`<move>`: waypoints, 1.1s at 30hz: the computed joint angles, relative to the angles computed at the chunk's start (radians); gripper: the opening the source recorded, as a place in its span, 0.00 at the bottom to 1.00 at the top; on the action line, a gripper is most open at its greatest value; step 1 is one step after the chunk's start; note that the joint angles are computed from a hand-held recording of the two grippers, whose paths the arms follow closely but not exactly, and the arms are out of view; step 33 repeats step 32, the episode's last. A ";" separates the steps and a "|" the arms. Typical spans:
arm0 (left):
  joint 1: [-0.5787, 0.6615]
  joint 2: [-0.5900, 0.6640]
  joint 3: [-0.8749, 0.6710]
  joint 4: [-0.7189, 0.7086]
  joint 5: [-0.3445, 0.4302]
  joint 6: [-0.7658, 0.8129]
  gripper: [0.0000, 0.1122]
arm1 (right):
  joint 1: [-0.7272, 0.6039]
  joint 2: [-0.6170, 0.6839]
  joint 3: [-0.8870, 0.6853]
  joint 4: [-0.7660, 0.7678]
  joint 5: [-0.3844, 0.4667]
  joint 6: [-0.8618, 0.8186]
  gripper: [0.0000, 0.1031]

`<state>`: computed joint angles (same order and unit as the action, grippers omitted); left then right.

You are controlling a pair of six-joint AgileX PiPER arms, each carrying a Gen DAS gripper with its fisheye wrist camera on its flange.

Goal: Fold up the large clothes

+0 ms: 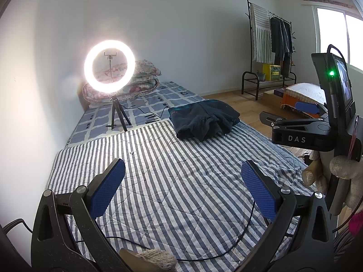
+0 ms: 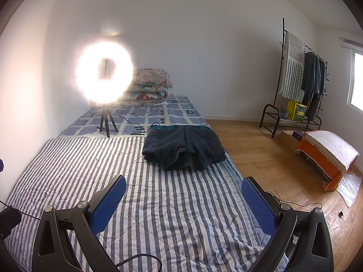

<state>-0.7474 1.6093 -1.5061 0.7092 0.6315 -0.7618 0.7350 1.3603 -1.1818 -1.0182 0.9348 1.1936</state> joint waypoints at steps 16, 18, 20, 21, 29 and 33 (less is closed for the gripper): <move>0.004 0.002 0.000 -0.002 -0.001 0.005 0.92 | 0.002 0.002 -0.002 0.000 0.004 -0.001 1.00; 0.001 0.001 0.003 0.002 0.000 -0.002 0.92 | 0.003 0.003 -0.004 0.000 0.005 0.000 1.00; 0.000 -0.001 0.007 0.003 -0.002 -0.004 0.92 | 0.003 0.001 -0.001 0.002 0.004 -0.002 1.00; -0.001 -0.001 0.007 0.007 -0.001 -0.006 0.92 | 0.001 0.001 0.002 0.003 0.001 -0.004 1.00; -0.032 -0.015 0.045 0.143 0.012 -0.130 0.92 | -0.013 -0.003 0.008 0.014 -0.014 -0.031 1.00; -0.048 -0.029 0.064 0.198 0.023 -0.189 0.92 | -0.022 -0.006 0.009 0.019 -0.020 -0.036 1.00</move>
